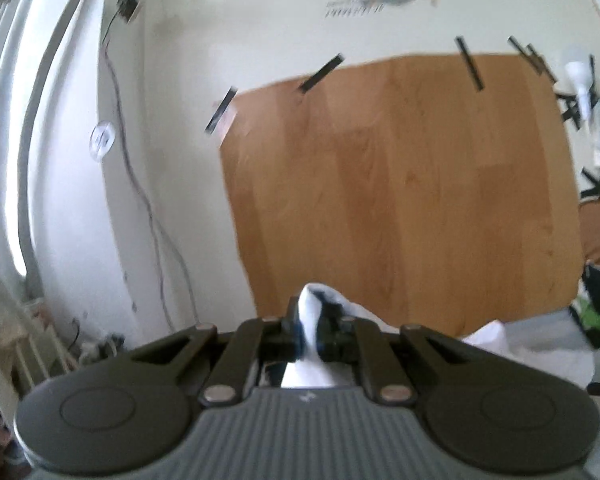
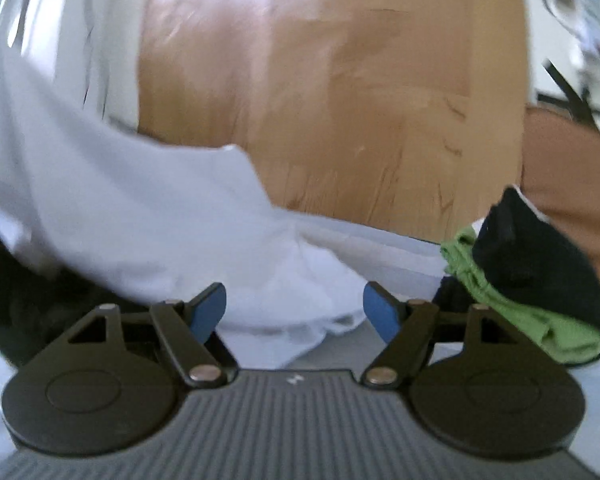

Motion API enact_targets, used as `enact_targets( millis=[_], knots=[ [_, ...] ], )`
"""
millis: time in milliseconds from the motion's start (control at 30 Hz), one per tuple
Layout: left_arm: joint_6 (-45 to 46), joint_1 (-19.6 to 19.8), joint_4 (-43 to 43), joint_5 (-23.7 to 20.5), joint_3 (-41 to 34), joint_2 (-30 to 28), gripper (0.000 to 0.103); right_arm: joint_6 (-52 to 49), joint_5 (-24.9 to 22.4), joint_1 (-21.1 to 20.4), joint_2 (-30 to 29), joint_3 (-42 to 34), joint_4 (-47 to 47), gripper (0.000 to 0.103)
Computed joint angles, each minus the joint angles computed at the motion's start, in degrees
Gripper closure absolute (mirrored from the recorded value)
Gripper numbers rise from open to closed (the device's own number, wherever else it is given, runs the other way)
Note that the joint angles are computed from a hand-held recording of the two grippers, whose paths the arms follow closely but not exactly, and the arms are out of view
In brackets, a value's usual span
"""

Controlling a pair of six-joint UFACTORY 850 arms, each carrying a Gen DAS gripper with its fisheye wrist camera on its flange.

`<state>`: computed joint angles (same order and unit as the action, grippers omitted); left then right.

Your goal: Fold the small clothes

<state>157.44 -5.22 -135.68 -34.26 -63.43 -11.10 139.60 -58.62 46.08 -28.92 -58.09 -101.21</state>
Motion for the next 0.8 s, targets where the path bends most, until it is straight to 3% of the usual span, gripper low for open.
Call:
enact_targets(
  millis=[300, 467, 600, 667, 733, 800],
  knots=[
    [-9.00, 3.10, 4.42, -2.59, -3.10, -1.22, 0.097, -20.73, -2.19, 1.59, -3.61, -4.60, 3.19, 0.028],
    [-7.08, 4.74, 3.83, -6.53, -2.20, 1.45, 0.097, -25.21, 0.99, 0.64, -4.65, -7.12, -0.45, 0.038],
    [-4.47, 5.62, 3.23, -8.09, -0.31, 3.91, 0.097, -34.05, 3.58, 0.01, -6.76, -9.18, -2.34, 0.051],
    [-4.57, 5.91, 3.68, -8.45, 0.39, 4.75, 0.097, -33.05, 6.65, 0.00, -5.42, -8.71, -2.26, 0.051],
    [-3.35, 5.85, 2.96, -8.83, 1.36, 5.68, 0.097, -25.66, 10.70, -0.03, -2.00, -5.79, -7.23, 0.048],
    [-2.35, 5.78, 2.42, -9.38, 2.42, 6.67, 0.097, -20.60, 11.39, 0.34, -0.47, -4.56, -11.23, 0.046]
  ],
)
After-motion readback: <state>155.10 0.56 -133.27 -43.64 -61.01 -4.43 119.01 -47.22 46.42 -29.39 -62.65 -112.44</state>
